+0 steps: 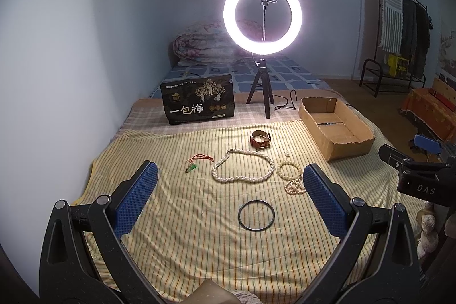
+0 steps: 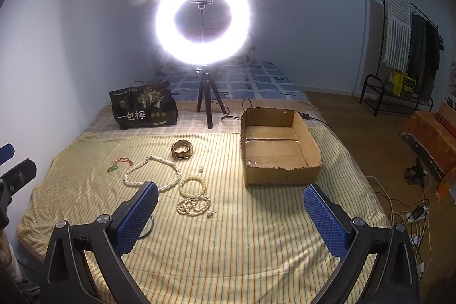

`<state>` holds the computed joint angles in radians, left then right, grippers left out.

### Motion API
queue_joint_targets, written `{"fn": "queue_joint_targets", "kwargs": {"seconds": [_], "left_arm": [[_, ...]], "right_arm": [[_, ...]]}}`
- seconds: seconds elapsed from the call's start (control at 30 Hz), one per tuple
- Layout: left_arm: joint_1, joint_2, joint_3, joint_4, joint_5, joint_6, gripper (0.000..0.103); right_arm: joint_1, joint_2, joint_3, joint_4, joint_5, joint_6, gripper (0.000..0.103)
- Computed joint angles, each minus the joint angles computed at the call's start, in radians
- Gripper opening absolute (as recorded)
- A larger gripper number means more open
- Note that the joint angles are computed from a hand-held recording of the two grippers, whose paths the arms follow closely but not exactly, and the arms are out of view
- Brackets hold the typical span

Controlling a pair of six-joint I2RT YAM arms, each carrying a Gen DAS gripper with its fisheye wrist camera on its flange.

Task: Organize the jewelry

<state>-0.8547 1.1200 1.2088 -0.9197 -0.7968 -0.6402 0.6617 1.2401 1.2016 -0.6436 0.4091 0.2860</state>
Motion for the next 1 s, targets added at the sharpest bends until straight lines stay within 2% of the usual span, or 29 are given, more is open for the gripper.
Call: {"fn": "queue_joint_targets", "kwargs": {"seconds": [0.17, 1.0], "left_arm": [[-0.005, 0.004, 0.000, -0.001, -0.008, -0.005, 0.103], [0.030, -0.005, -0.044, 0.031, 0.009, 0.002, 0.103]], "right_arm": [[0.029, 0.003, -0.002, 0.004, 0.032, -0.008, 0.103], [0.019, 0.032, 0.012, 0.020, -0.015, 0.012, 0.103]]}}
